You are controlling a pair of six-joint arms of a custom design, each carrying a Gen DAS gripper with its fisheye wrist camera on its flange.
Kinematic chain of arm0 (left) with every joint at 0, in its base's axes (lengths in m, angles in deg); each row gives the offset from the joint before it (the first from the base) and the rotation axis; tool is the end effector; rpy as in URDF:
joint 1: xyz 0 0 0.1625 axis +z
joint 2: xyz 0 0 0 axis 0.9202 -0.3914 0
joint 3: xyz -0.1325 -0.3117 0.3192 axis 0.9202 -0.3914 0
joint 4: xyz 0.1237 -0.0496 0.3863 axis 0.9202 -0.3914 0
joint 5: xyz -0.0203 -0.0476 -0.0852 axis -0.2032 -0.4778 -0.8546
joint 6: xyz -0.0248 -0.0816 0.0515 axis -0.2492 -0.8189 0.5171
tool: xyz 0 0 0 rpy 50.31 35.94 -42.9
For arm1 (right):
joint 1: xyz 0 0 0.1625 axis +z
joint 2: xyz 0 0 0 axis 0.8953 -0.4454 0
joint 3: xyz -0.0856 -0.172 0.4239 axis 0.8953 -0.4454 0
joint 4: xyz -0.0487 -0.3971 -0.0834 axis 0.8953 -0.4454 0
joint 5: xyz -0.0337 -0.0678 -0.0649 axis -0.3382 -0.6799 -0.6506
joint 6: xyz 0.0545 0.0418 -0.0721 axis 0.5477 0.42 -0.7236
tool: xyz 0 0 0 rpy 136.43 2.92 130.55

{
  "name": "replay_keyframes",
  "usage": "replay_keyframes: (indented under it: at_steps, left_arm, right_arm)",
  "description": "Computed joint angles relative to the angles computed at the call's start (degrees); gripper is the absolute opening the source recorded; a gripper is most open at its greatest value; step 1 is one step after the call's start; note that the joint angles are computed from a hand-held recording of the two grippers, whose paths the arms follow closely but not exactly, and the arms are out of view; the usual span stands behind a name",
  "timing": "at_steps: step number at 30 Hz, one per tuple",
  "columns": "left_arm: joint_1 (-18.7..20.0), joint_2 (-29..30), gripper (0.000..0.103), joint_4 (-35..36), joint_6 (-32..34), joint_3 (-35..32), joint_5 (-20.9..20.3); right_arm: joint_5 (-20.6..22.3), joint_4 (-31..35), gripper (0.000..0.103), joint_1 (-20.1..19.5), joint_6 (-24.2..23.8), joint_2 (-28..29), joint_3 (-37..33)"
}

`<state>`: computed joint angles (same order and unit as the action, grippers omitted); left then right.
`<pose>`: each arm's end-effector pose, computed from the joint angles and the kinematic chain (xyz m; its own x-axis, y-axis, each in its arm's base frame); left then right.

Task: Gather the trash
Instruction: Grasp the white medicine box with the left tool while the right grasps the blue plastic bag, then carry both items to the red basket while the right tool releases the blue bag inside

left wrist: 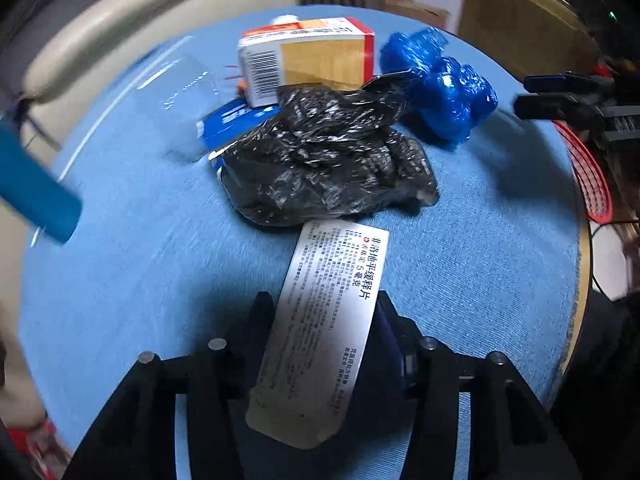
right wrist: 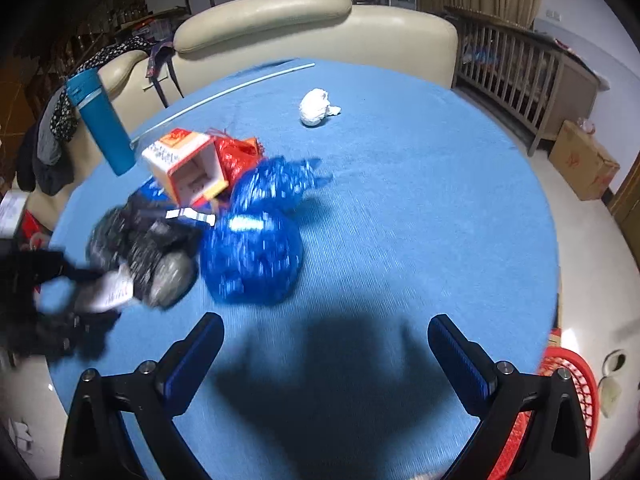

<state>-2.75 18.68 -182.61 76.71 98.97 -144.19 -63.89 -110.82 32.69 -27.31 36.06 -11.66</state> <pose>-0.2151 -0.8679 0.1051 -0.3840 0.7943 -0.4708 0.8237 0.5251 0.2141 0.1515 -0.8212 0.1839 -0.7117 0.2855 0.6419 -0.2294 0.7692 -0.5964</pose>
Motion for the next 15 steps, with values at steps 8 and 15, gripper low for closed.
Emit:
replay_keyframes:
  at_steps: [8, 15]
  left_arm:
    - [-0.2, -8.0, 0.051, -18.2, -12.9, 18.8, -1.3]
    - [-1.0, -10.0, 0.048, -24.3, -18.6, 22.9, -2.5]
  right_arm:
    - [6.5, 17.4, 0.094, -1.1, 10.1, 6.3, -17.1]
    - [6.5, 17.6, 0.065, -0.7, 10.7, 5.9, -14.5]
